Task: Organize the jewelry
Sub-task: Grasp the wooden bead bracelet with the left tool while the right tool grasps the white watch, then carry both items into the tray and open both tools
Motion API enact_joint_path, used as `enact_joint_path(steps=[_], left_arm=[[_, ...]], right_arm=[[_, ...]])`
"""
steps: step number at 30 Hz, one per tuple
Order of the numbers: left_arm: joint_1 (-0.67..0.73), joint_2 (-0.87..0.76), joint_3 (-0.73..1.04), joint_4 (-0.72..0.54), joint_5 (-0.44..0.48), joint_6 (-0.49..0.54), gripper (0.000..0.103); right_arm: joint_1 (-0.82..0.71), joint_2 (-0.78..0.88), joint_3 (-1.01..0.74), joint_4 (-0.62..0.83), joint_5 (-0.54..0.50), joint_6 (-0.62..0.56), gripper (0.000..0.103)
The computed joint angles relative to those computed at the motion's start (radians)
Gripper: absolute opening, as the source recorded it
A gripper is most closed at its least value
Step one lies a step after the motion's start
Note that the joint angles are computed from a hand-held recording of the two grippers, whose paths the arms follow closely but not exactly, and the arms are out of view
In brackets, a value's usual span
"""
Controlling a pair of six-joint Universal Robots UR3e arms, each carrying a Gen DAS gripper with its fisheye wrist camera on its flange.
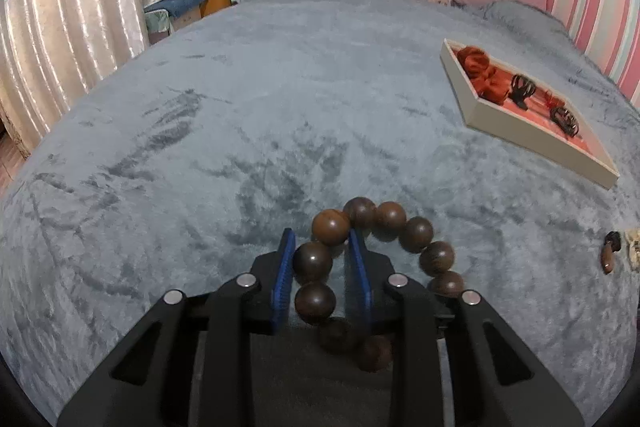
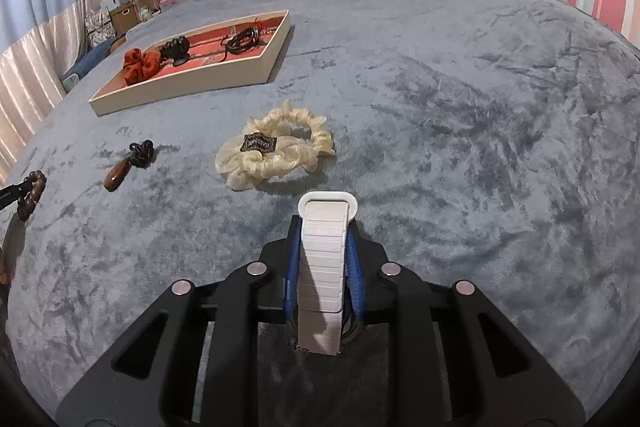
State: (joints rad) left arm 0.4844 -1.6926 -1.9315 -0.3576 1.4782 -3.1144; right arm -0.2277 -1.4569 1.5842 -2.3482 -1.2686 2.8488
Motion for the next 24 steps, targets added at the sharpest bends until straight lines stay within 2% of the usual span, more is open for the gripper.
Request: enact_joint_path(steps=[7,13,19,24], left_arm=[[-0.016,0.084,-0.045,0.038,-0.023,0.008,0.028],[-0.073,0.104,-0.017,0.033,0.004,0.035,0.028],[-0.117,0.094,0.068,-0.006,-0.013,0.022,0.028],[-0.167,0.048,0.184,-0.034,-0.014,0.013,0.028]], right_arm=[[-0.027,-0.007,-0.004,-0.008,0.038,0.015,0.021],[-0.03,0.01,-0.043,0.007,0.042,0.029,0.021],[-0.019,0.057,-0.154,0.042,0.019,0.048,0.021],[0.0,0.139,-0.321,0.092,0.011,0.082,0.021]])
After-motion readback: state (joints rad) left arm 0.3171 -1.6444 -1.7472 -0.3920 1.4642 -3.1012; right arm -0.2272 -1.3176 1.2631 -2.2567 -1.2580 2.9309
